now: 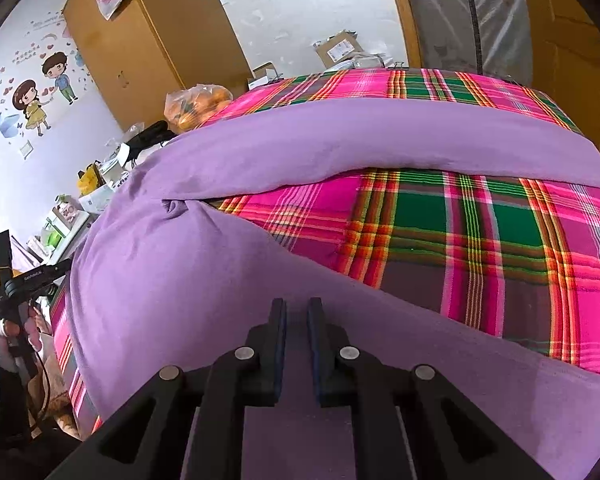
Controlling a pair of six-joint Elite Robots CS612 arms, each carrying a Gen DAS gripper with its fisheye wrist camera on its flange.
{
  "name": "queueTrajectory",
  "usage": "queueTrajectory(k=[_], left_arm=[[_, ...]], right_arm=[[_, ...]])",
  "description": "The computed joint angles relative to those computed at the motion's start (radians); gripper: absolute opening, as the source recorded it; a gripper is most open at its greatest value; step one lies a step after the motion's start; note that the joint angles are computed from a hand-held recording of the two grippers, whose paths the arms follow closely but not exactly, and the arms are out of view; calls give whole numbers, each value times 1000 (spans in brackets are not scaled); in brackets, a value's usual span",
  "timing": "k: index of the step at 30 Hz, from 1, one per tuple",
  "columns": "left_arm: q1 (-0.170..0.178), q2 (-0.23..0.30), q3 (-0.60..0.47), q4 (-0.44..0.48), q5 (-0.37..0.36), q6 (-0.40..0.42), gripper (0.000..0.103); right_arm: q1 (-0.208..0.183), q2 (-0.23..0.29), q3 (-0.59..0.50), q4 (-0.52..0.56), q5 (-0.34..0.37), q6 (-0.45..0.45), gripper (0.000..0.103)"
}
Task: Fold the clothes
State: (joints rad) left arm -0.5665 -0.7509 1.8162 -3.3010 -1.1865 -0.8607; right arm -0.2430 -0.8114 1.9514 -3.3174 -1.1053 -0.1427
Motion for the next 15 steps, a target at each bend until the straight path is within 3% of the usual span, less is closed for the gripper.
queueTrajectory(k=[2,5,10,15], left_arm=[[0,3,-6,0,0,13,22],[-5,11,-10,-30,9,45,2],[-7,7,15,-66,36,51,2],[-3,0,31,-42,53,8,1]], right_arm=[[0,2,-3,2,1,2,11],[1,4,-5,0,0,4,11],[0,5,-5,-3,2,8,11],[-3,9,-10,-3,6,19,11]])
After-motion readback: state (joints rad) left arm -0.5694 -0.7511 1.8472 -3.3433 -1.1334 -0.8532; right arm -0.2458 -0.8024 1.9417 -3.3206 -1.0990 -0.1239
